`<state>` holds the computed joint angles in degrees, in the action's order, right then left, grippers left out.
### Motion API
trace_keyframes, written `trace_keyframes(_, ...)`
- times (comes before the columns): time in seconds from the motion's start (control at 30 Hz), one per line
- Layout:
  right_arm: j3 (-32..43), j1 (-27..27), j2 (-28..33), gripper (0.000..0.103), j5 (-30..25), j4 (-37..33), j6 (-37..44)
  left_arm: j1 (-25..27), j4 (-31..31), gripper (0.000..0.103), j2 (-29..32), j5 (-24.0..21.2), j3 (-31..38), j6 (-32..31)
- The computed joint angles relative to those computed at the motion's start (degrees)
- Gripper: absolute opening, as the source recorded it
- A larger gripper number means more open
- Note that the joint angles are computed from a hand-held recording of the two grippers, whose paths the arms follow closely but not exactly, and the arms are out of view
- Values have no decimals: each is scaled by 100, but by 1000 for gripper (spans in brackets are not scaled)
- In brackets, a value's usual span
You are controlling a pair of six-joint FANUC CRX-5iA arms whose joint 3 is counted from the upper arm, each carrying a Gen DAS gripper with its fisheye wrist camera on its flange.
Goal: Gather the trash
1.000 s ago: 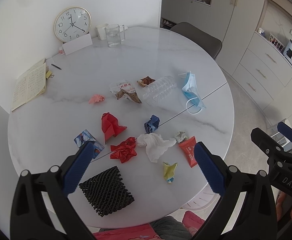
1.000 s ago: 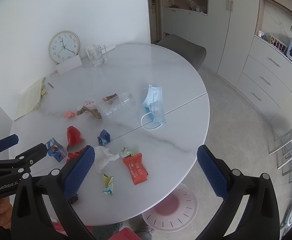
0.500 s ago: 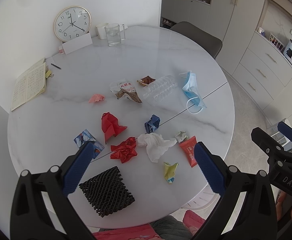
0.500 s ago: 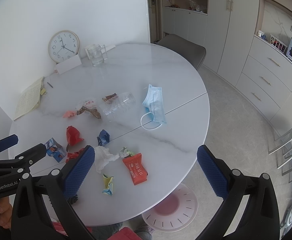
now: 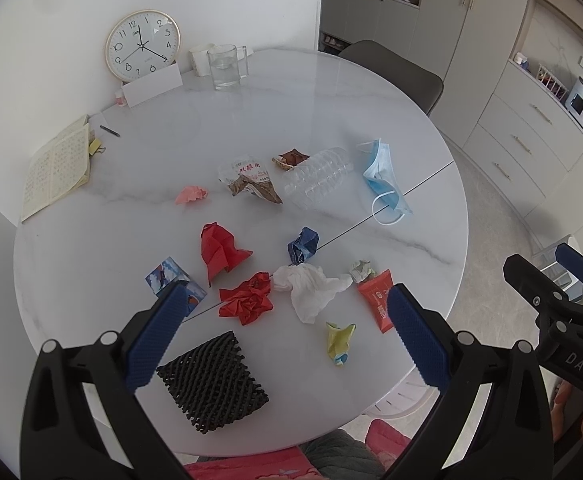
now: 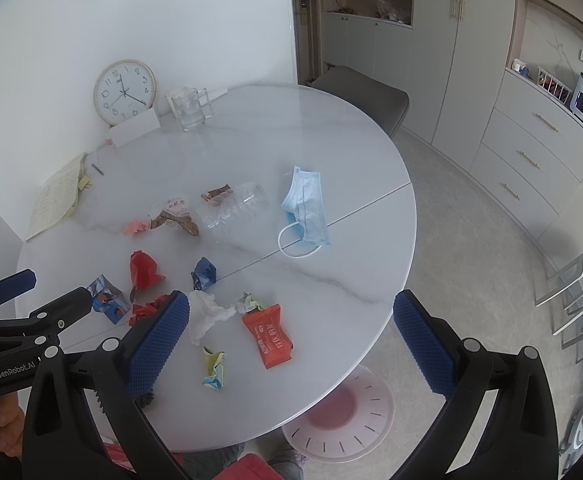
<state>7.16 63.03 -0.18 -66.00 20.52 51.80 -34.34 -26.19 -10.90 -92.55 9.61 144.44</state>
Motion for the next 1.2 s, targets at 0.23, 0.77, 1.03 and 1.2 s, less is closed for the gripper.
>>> trace_keyframes(0.23,21,-2,16,101,-25,-22,20,3,-3,95,-7,4,-8,-11)
trace_keyframes(0.77,-51,134,67,101,-51,87,-155,332,375,95,-293,347,-463,-435)
trace_keyframes(1.03,-236,235,64,101,254,-62,-372,766,810,95,-919,1114,-1415,-1360)
trace_keyframes(1.2,-223,281,235,101,178,-397,-454,1257,1304,95,-1517,1673,-2318,-3101)
